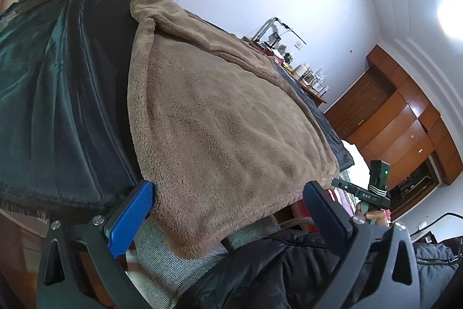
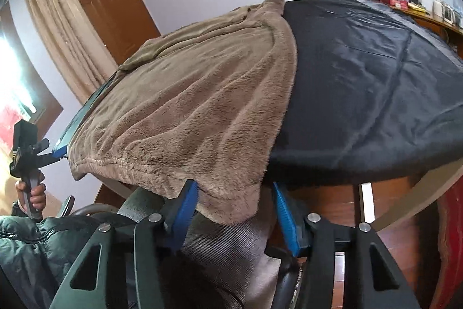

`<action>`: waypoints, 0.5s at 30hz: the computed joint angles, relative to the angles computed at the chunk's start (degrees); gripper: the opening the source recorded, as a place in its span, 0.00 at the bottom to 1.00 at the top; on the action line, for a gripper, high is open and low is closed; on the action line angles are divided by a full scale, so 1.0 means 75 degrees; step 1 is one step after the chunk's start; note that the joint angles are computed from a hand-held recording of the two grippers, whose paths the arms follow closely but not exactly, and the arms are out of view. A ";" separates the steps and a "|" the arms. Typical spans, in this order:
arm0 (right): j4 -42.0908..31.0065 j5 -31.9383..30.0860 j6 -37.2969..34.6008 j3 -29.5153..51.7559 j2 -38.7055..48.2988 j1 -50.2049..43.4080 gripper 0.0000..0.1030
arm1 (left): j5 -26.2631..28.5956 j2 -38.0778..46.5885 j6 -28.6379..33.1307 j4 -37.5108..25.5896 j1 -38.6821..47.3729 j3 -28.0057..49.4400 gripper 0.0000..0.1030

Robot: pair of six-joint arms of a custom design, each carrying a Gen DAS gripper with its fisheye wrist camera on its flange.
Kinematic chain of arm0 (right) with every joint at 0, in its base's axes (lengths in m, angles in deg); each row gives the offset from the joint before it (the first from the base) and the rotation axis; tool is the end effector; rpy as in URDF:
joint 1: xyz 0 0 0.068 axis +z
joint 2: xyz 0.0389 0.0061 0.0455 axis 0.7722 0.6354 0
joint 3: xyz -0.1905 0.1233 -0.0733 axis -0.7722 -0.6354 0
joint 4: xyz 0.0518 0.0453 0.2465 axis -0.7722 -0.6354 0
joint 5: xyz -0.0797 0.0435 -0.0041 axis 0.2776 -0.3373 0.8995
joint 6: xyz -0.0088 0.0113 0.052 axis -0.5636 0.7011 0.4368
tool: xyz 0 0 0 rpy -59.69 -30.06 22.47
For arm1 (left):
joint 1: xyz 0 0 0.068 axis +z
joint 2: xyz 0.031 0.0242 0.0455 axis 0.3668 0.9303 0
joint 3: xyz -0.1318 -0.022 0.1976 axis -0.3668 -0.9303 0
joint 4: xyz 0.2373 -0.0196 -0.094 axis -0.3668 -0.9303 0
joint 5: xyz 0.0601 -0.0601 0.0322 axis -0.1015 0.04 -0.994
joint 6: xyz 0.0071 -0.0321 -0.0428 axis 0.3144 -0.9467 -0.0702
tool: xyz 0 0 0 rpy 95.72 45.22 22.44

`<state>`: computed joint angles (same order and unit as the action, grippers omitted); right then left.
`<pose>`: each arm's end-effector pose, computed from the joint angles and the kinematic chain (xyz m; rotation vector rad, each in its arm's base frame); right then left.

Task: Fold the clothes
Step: 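Close the right gripper on the fleece edge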

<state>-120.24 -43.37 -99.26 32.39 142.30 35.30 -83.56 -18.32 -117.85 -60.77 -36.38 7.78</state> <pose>0.3951 -0.0820 0.1251 -0.7180 2.3643 0.7207 0.1089 -0.1364 0.2130 -0.5010 2.1518 -0.5927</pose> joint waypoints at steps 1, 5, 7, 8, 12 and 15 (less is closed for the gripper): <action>-0.0088 -0.0016 -0.0009 0.0107 0.0075 0.0036 0.45 | -0.0007 0.0012 0.0014 0.0013 0.0002 0.0000 1.00; -0.0269 -0.0029 -0.0200 0.0279 0.0196 0.0073 0.37 | -0.0036 0.0041 0.0068 0.0049 -0.0011 -0.0009 1.00; -0.0477 -0.0118 -0.0305 0.0428 0.0274 0.0022 0.33 | -0.0024 0.0027 0.0052 0.0070 0.0001 -0.0023 1.00; -0.0613 -0.0180 -0.0391 0.0507 0.0308 -0.0010 0.30 | -0.0018 0.0021 0.0037 0.0078 0.0007 -0.0028 1.00; -0.0912 -0.0390 -0.0735 0.0538 0.0216 -0.0094 0.29 | -0.0021 0.0120 0.0012 0.0045 0.0020 0.0048 1.00; -0.1053 -0.0520 -0.0894 0.0555 0.0153 -0.0160 0.28 | -0.0030 0.0224 0.0000 0.0046 0.0037 0.0101 1.00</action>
